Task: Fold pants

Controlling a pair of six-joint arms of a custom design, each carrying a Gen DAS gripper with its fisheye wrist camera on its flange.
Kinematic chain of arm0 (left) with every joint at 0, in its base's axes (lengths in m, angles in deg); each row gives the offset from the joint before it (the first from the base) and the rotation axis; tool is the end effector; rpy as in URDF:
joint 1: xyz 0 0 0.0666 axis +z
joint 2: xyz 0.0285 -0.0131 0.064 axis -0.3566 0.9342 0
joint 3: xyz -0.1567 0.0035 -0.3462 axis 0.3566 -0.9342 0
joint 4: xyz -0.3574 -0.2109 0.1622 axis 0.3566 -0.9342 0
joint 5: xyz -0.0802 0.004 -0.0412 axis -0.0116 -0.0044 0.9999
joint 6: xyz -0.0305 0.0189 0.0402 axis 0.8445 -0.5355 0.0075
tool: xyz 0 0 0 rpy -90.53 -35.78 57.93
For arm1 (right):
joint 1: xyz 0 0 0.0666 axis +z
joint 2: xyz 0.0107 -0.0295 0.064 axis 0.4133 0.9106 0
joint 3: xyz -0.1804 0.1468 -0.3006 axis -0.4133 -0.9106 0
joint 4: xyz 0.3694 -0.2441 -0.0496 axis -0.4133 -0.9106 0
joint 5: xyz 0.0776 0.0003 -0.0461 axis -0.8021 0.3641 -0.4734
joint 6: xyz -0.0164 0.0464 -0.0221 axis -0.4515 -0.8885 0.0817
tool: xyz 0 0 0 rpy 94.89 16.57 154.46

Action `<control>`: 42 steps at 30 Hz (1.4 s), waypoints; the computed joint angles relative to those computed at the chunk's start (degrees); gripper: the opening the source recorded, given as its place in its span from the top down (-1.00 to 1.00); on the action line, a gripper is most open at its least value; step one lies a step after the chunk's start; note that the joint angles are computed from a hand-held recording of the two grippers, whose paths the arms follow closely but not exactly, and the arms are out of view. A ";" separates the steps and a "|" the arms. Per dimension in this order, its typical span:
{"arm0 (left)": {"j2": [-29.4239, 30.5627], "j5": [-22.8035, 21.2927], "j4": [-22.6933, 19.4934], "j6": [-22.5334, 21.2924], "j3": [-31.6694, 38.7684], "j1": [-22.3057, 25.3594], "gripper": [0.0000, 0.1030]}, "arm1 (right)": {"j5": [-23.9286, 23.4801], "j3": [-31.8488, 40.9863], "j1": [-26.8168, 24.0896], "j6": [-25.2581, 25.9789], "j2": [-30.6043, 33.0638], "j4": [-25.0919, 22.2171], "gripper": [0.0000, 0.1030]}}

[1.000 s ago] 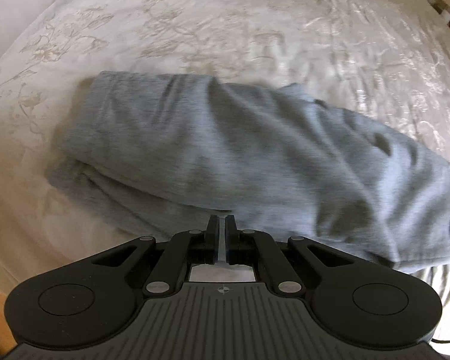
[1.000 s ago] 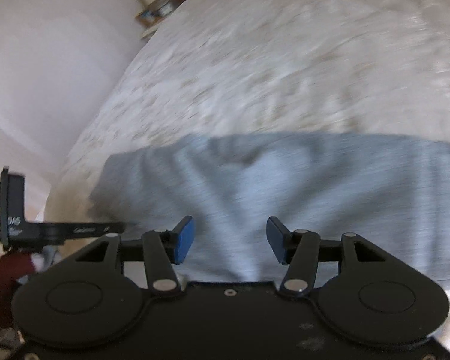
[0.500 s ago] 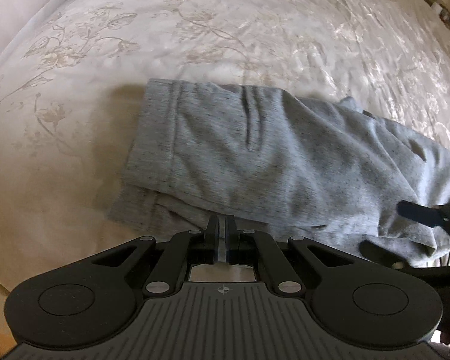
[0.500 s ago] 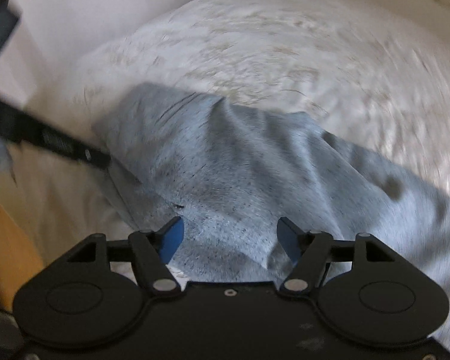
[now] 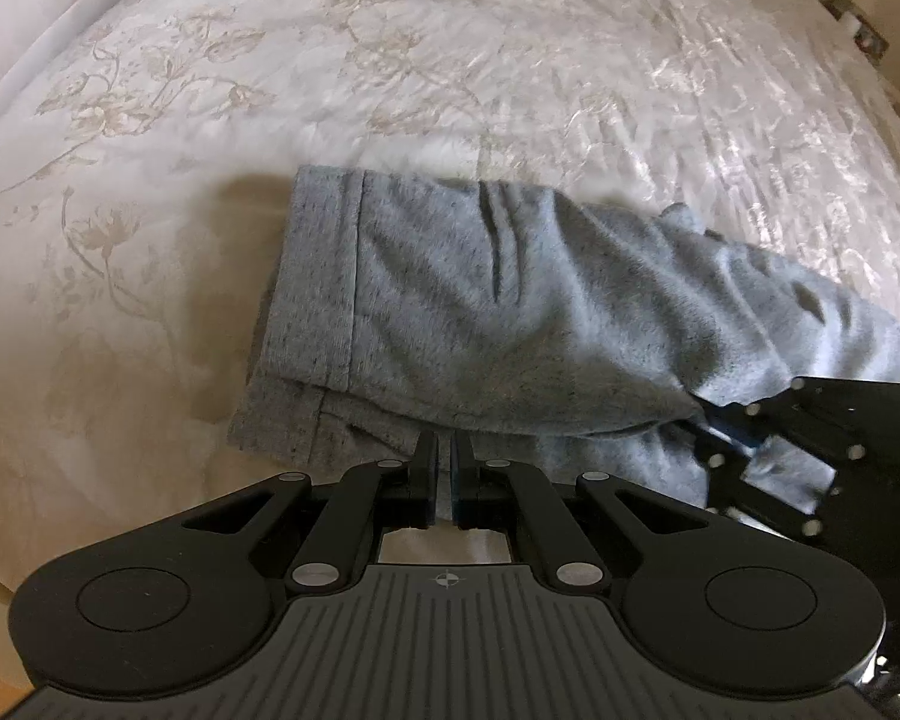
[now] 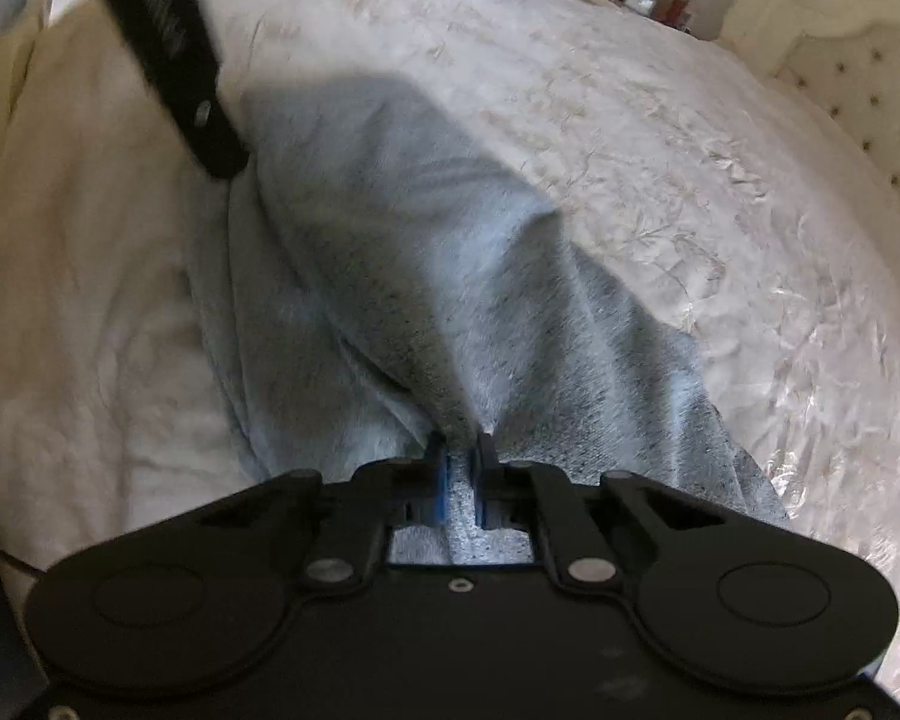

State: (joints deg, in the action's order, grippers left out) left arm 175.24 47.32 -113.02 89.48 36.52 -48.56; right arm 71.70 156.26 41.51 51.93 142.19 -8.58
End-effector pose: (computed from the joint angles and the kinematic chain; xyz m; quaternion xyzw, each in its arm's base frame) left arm 0.5220 -0.2700 0.5322 -0.0689 0.9826 -0.0414 0.1673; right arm 0.4870 0.1575 0.4737 -0.4846 0.8187 0.0482 0.3042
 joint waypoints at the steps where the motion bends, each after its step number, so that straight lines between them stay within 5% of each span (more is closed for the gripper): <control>1: 0.04 0.06 0.11 -0.05 0.76 0.14 0.93 | -1.46 1.05 -0.62 -1.44 0.14 -0.50 0.86; 7: 1.28 -2.37 2.82 -2.55 5.86 0.20 0.93 | -11.99 8.07 -3.88 -6.80 1.22 -11.05 0.87; 10: 3.50 -1.38 3.36 -3.66 8.26 0.17 0.92 | -12.03 7.54 -3.15 -5.33 1.84 -15.19 0.86; 17: 9.45 1.64 3.48 -6.06 11.87 -0.64 0.92 | -10.25 6.11 -2.06 -5.07 3.46 -16.62 0.85; 22: 9.35 2.92 -0.94 -6.75 6.06 -0.75 0.93 | -11.51 7.38 -2.62 -8.07 5.01 -17.63 0.85; 26: 0.65 8.28 5.86 -2.05 -8.99 0.34 0.92 | -13.22 10.15 -3.71 -10.41 7.02 -19.69 0.72; 30: -1.17 8.97 7.20 -0.57 -11.15 0.70 0.93 | -16.49 15.51 -6.45 -13.34 9.86 -20.05 0.66; 35: -0.42 7.26 5.80 -2.42 -10.24 0.23 0.93 | -16.00 26.08 -8.76 -21.35 17.68 -15.97 0.00; 42: 0.81 5.04 4.04 -5.47 -8.36 -0.88 0.93 | -11.29 45.49 -6.97 -23.32 34.25 -17.41 -0.31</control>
